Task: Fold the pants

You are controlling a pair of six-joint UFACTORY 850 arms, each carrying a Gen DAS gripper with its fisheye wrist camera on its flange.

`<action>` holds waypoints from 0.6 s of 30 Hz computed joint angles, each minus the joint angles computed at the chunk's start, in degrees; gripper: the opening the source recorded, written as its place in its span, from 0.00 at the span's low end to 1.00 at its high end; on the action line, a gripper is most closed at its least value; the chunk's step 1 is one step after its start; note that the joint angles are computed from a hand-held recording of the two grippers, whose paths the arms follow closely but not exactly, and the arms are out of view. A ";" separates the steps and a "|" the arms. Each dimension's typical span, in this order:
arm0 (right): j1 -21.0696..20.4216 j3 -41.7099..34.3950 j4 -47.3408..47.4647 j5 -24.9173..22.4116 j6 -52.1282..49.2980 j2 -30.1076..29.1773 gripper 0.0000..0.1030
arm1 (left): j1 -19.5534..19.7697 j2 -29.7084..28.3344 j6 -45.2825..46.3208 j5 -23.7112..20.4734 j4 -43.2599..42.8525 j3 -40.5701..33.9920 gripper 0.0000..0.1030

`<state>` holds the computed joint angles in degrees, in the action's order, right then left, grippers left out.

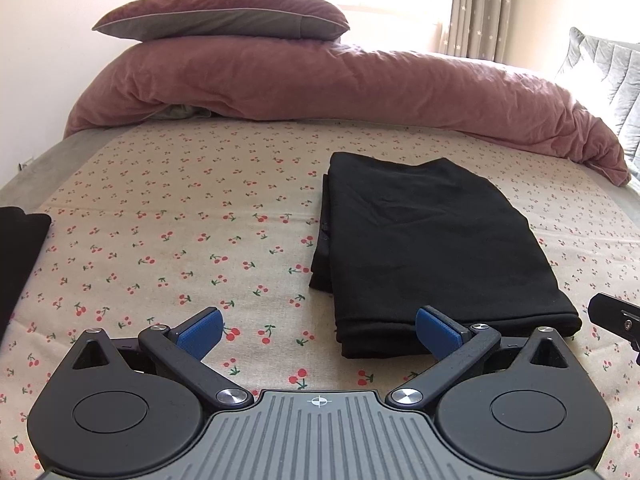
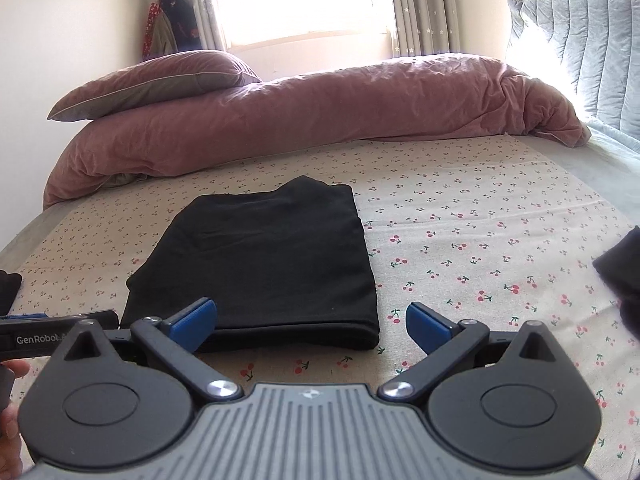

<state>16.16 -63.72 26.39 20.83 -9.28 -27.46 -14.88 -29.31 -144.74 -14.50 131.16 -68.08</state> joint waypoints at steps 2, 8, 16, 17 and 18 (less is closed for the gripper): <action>-0.20 -0.69 3.91 -0.34 -3.08 -0.66 1.00 | 0.19 0.05 -0.53 0.16 0.28 -0.01 1.00; -1.01 -0.69 1.85 -1.27 0.48 -0.90 1.00 | 0.04 -0.61 2.46 0.61 -3.21 -0.83 1.00; -1.35 0.90 -6.06 -0.85 8.66 0.49 1.00 | 0.40 -0.99 7.27 2.20 -6.58 -1.08 1.00; -1.22 1.31 -6.55 -0.28 9.26 0.83 1.00 | 0.52 -0.98 8.12 2.48 -7.54 -1.12 1.00; -1.02 1.69 -6.44 0.30 9.24 1.10 1.00 | 0.70 -1.04 8.95 3.30 -8.41 -1.32 1.00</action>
<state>15.14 -62.03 19.96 21.12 -0.03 -26.37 -14.18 -30.35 -135.79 -11.21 122.74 -69.40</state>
